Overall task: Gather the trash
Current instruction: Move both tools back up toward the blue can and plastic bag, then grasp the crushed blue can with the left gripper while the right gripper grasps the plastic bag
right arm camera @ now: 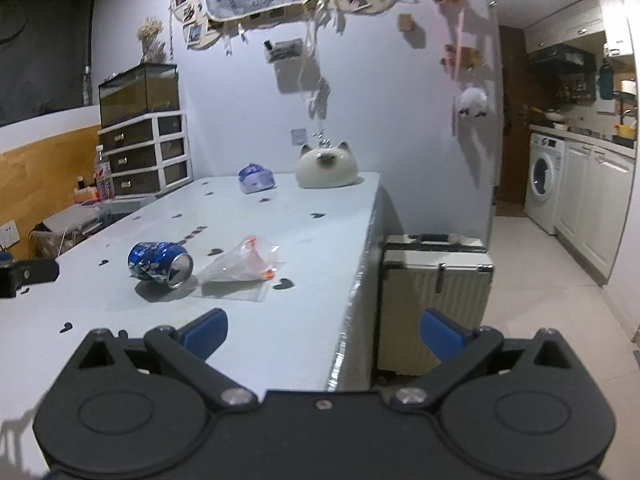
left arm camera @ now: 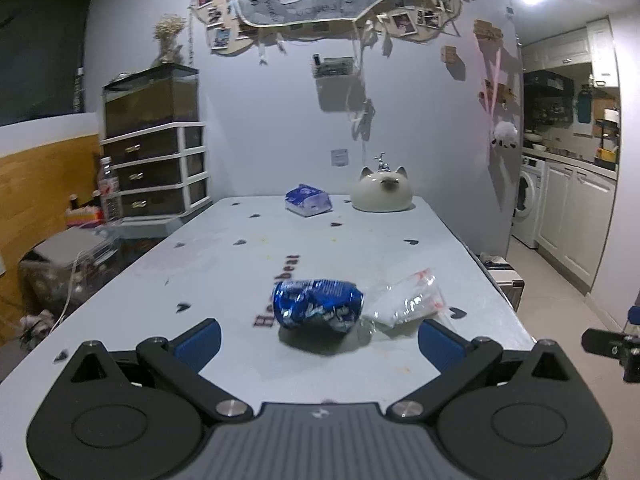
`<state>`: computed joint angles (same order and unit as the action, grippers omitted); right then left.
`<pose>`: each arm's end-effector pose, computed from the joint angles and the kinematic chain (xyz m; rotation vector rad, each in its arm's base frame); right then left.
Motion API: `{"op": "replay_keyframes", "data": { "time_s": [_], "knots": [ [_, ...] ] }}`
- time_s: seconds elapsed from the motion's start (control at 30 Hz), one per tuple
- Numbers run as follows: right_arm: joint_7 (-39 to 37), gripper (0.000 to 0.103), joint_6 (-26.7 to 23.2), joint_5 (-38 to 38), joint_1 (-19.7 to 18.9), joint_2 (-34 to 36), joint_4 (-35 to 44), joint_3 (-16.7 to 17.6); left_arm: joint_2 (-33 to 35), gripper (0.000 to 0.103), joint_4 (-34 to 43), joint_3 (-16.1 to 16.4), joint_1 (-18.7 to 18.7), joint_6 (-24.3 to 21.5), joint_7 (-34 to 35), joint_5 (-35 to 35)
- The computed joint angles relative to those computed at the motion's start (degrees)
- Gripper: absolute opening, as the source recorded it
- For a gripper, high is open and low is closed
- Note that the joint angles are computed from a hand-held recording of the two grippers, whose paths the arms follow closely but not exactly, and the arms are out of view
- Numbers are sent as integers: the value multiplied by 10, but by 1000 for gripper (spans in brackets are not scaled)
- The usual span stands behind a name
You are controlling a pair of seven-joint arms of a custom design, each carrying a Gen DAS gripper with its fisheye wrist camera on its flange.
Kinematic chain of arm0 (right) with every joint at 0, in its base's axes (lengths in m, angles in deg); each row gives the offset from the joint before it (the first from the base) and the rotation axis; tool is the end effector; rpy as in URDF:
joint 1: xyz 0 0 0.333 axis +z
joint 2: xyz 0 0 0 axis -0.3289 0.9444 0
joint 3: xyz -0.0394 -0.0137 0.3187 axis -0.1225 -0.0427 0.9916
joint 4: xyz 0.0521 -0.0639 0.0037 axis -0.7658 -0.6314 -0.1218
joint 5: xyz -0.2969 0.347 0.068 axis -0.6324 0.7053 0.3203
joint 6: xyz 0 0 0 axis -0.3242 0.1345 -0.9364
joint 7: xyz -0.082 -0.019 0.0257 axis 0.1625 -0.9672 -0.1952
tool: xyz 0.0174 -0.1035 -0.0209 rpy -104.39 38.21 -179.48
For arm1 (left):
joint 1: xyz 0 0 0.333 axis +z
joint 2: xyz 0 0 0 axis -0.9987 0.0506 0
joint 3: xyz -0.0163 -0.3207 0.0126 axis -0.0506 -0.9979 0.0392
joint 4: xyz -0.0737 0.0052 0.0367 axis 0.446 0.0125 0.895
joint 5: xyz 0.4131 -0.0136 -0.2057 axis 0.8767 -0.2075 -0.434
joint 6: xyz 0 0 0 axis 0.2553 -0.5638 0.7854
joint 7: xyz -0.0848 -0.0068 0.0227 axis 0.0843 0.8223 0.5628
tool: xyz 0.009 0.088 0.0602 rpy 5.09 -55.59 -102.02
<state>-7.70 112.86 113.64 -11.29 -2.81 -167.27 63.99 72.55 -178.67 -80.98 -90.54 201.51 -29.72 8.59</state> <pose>0.6142 0.0083 0.7702 -1.7060 1.1520 -0.6535 0.5333 -0.2201 0.8078 -1.6287 1.2762 -0.7681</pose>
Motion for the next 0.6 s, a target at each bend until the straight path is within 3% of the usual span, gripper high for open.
{"op": "replay_keyframes", "data": {
  "time_s": [0.17, 0.4, 0.6],
  "knots": [
    [24, 103, -5, -2, 3, 44, 43, 14, 48, 103, 18, 28, 5, 73, 44, -14],
    [89, 103, -11, -32, -12, 117, 122, 40, 127, 103, 61, 56, -5, 119, 81, -12],
    [147, 102, -39, -46, -29, 205, 241, 64, 157, 103, 76, 73, -21, 134, 72, 73]
  ]
}}
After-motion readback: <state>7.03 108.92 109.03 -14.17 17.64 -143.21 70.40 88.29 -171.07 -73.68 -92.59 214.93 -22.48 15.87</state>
